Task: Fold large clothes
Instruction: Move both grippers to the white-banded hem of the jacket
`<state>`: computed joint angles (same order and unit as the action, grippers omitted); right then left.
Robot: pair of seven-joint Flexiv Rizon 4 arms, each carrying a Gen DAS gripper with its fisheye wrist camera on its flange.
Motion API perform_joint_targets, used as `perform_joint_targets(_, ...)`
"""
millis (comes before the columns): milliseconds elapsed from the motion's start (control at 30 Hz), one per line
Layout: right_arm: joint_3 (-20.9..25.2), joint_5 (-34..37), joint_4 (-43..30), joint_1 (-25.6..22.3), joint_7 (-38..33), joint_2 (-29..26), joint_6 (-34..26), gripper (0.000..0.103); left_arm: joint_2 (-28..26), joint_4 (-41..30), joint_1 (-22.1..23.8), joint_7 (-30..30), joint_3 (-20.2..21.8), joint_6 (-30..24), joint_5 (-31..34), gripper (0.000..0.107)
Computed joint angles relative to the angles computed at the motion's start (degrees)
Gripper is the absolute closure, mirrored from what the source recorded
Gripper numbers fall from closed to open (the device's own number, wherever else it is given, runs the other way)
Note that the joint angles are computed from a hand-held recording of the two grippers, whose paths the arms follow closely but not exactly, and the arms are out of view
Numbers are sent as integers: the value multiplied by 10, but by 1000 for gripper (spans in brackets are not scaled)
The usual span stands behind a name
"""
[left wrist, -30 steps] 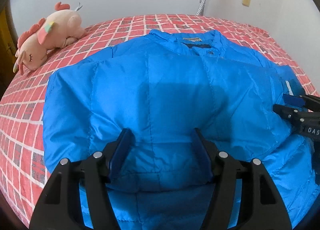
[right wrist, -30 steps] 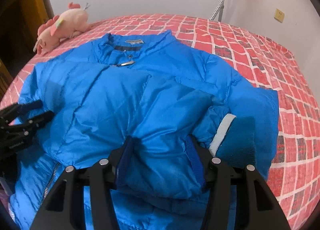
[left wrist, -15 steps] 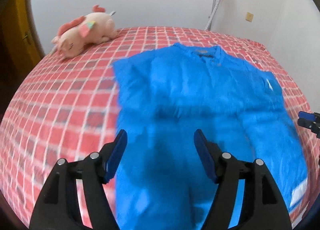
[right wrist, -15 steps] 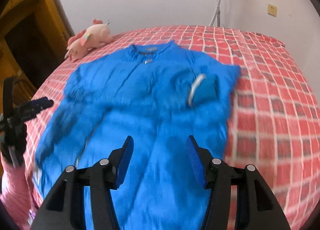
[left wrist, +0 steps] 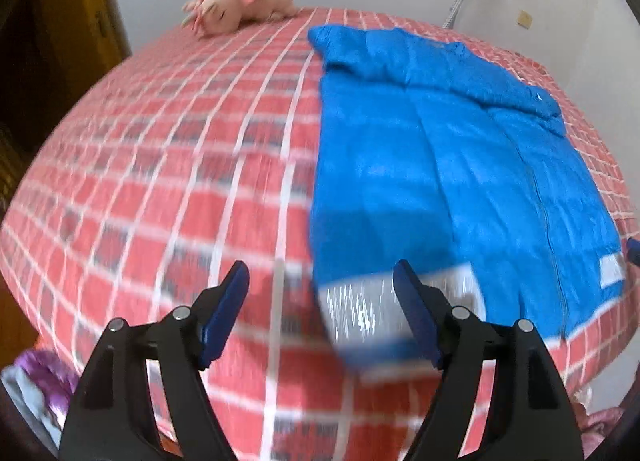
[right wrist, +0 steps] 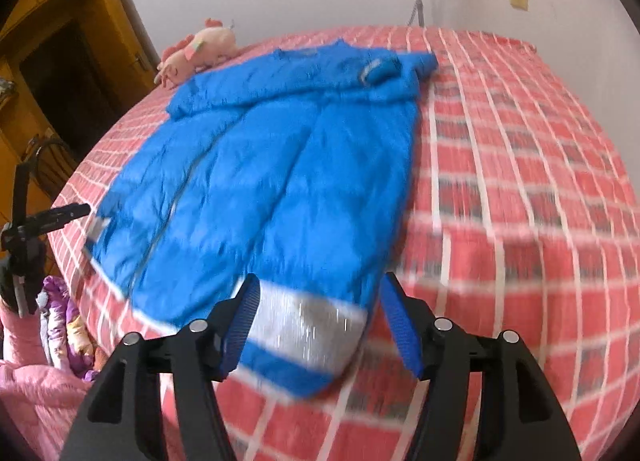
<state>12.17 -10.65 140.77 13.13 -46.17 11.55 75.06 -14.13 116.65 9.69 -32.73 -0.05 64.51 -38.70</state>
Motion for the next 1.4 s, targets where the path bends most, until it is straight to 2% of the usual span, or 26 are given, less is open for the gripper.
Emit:
perform_joint_targets(167, 1, 72, 21, 34, -13, 33, -20, 40, 13, 25, 6, -8, 15, -30, 3, 32)
perform_joint_targets(300, 3, 103, 33, 47, -11, 42, -24, 40, 18, 34, 11, -10, 18, -56, -5, 31)
perform_joint_targets(433, -12, 150, 33, 67, -30, 34, 0, 40, 14, 33, 12, -4, 17, -71, -21, 31)
perform_joint_targets(567, -37, 229, 13, 100, -86, 16, -5, 40, 8, 27, 7, -6, 15, -76, -10, 31)
perform_joint_targets(700, -35, 264, -4, 96, -108, -4, -7, 45, 1, 21, 2, -13, 15, -76, 4, 32)
perform_joint_targets(767, -36, 288, -13, 97, -124, -8, -8, 53, 0, 17, 2, -20, 15, -82, 15, 33)
perform_joint_targets(900, -24, 287, -25, 84, -123, -15, -28, 54, 4, 17, 0, -21, 20, -87, 40, 31)
perform_joint_targets(1133, -19, 299, -34, 76, -127, -17, -45, 54, 2, 9, 7, -29, 21, -114, 43, 29)
perform_joint_targets(1200, -15, 293, -35, 72, -119, -20, -45, 55, 1, 7, 6, -33, 20, -119, 41, 32)
perform_joint_targets(1300, -13, 287, -37, 70, -117, -21, -43, 67, -1, -6, 11, -30, 18, -154, 36, 52)
perform_joint_targets(1333, -12, 286, -36, 70, -118, -20, -40, 73, 0, -12, 15, -27, 16, -182, 30, 65)
perform_joint_targets(1400, -10, 282, -34, 70, -121, -21, -29, 80, -1, -16, 13, -28, 17, -197, 28, 71)
